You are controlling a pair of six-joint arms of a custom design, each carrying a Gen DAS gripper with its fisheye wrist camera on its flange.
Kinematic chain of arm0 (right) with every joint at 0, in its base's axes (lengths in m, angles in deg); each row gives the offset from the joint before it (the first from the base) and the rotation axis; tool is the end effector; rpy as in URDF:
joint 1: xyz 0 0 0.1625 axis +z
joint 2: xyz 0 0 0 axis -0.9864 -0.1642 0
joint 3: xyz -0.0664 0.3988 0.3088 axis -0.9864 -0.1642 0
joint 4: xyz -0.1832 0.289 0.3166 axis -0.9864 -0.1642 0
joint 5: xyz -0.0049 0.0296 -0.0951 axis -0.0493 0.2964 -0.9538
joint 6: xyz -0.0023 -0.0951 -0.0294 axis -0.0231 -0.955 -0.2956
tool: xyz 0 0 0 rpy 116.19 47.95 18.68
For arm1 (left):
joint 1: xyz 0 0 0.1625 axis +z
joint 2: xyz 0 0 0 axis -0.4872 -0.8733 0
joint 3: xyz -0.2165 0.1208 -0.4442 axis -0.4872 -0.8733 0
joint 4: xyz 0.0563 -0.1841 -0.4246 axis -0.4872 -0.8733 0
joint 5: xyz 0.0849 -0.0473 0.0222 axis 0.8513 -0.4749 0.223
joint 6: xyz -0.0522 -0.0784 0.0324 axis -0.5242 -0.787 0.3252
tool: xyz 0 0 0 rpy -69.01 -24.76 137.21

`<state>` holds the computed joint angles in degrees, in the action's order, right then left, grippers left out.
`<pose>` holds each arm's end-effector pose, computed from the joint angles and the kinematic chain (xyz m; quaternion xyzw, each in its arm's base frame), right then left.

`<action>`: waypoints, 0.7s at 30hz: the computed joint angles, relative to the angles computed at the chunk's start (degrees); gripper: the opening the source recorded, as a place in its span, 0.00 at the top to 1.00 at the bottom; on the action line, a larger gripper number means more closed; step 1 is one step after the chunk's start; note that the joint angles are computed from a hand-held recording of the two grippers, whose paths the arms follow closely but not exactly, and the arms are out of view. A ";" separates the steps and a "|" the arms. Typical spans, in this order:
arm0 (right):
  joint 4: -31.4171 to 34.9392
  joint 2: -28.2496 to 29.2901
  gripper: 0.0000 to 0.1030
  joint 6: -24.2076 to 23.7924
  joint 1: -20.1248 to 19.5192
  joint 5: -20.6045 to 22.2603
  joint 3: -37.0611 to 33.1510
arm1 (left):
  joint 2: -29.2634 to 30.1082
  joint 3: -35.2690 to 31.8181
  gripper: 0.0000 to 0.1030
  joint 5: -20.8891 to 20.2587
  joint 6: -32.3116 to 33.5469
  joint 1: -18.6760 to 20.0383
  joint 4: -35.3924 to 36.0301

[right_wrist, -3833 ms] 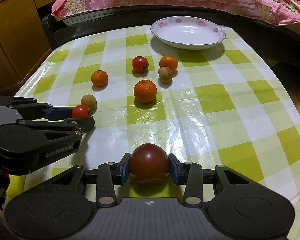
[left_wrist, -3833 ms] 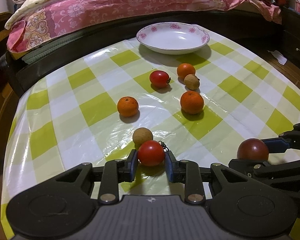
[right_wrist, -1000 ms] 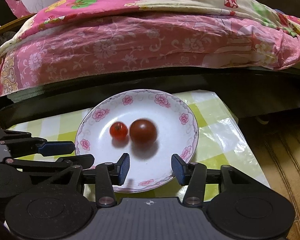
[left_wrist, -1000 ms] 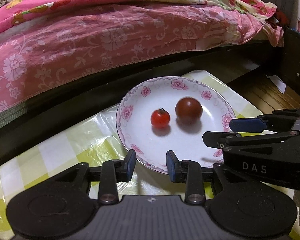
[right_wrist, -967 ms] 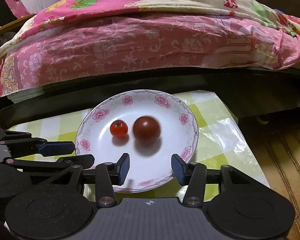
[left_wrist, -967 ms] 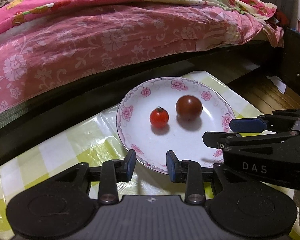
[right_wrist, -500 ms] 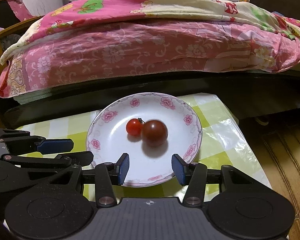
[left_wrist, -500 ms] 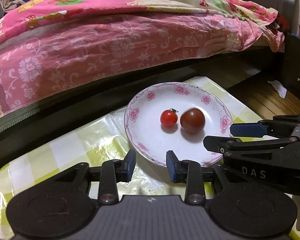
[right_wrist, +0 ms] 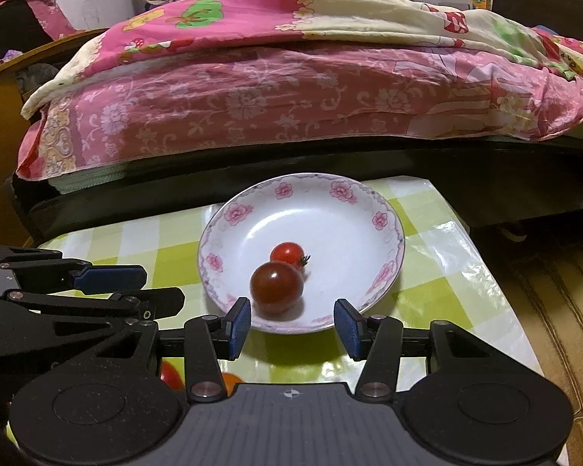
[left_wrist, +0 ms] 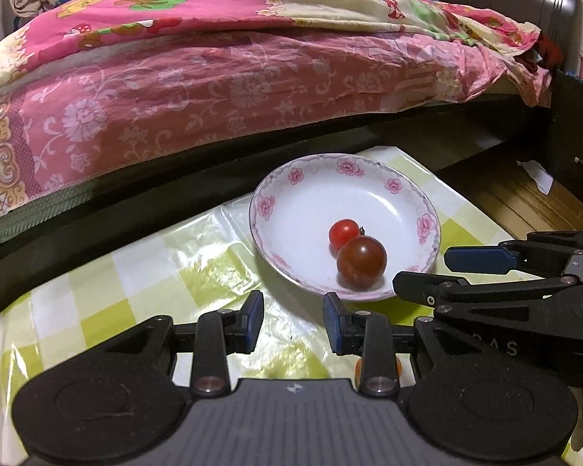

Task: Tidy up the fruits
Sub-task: 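Grasp a brown longan with the left gripper while the right grasps a tangerine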

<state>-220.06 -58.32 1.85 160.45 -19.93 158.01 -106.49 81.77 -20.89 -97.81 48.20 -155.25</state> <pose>0.0538 -0.3633 0.3128 0.2479 -0.8771 0.3210 0.2572 -0.3947 -0.3575 -0.0026 0.2278 0.8740 -0.3067 0.3004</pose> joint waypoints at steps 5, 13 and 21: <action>0.94 -1.40 0.55 -0.35 -0.16 0.14 0.95 | -0.89 0.99 0.60 -0.31 -1.01 -1.03 0.63; 3.07 -3.85 0.53 -0.94 -0.24 0.31 2.55 | -2.62 2.97 0.60 -0.79 -3.30 -2.71 1.62; 7.16 -7.45 0.50 -2.53 -0.55 0.67 4.76 | -5.47 6.39 0.59 -3.65 -8.34 -5.79 5.41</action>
<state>-212.90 -65.78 -0.68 159.91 -19.26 162.77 -111.96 88.15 -24.54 -106.15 42.41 -149.84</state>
